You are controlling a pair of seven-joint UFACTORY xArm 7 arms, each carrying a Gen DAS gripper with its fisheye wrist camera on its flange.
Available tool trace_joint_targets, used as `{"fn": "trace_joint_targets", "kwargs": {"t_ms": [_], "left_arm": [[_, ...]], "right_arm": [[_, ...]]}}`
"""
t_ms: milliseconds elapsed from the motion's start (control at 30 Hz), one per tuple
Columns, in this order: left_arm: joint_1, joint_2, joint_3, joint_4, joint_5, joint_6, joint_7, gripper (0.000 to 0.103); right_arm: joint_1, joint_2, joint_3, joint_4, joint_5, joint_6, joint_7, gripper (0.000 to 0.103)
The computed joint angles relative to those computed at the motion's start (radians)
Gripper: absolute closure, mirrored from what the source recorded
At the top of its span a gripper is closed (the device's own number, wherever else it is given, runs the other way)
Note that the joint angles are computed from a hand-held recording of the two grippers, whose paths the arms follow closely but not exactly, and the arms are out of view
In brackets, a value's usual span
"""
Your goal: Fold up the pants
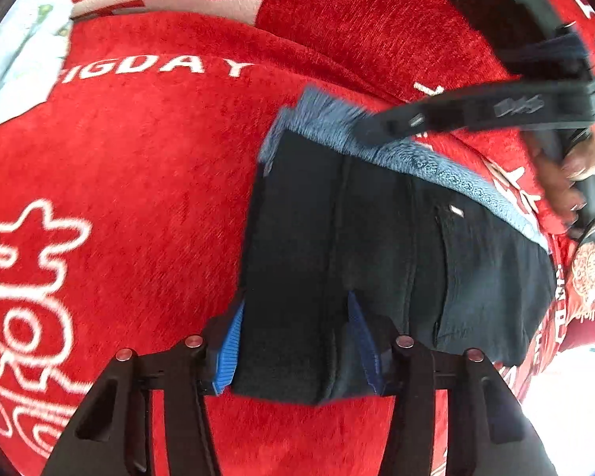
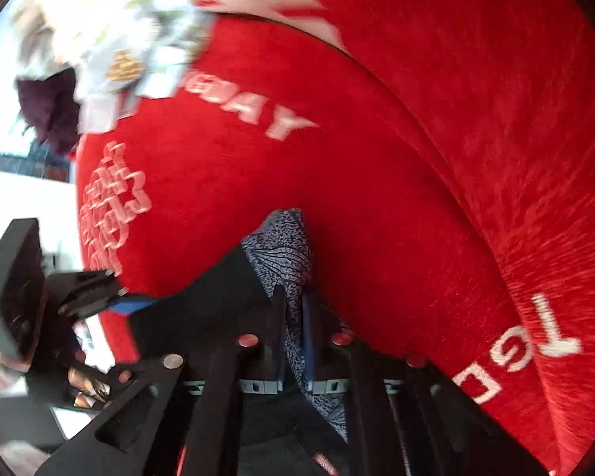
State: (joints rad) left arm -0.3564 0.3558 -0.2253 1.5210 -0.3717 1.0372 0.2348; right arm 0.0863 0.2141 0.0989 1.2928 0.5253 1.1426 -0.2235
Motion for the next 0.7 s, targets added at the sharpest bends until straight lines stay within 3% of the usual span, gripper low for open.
{"fn": "trace_joint_targets", "kwargs": {"t_ms": [100,167,267,300,333,400,533,633,700], "left_arm": [[-0.012,-0.06,0.021,-0.072,0.054,-0.024,-0.045,0.051],[-0.025,-0.075,0.033,-0.079,0.1,-0.033,-0.116,0.048],[-0.039,-0.074,0.038,-0.039,0.154,-0.04,-0.201,0.048],[-0.041,-0.068,0.033,-0.018,0.155,-0.038,-0.214,0.034],[-0.05,-0.056,0.028,0.005,0.162,-0.038,-0.228,0.02],[-0.076,-0.019,0.021,0.049,0.19,-0.051,-0.258,0.02],[-0.164,0.102,0.044,0.17,0.329,0.027,-0.389,0.02],[-0.186,0.119,0.052,0.174,0.36,0.023,-0.458,0.019],[-0.204,0.118,0.059,0.194,0.405,0.053,-0.479,0.019]], "right_arm": [[0.014,0.029,0.011,0.041,-0.008,0.016,0.003,0.098],[0.053,0.094,0.007,0.074,-0.112,-0.009,0.079,0.098],[0.069,0.107,0.004,0.029,-0.14,-0.111,0.181,0.088],[0.064,0.089,0.004,0.009,-0.124,-0.137,0.221,0.08],[0.061,0.059,0.002,-0.017,-0.117,-0.154,0.259,0.074],[0.058,-0.012,-0.002,-0.069,-0.133,-0.166,0.306,0.074],[0.04,-0.246,-0.02,-0.258,-0.078,-0.158,0.347,0.074],[0.045,-0.331,-0.024,-0.376,-0.147,-0.13,0.434,0.078],[0.077,-0.402,-0.074,-0.474,-0.103,-0.217,0.467,0.084]]}}
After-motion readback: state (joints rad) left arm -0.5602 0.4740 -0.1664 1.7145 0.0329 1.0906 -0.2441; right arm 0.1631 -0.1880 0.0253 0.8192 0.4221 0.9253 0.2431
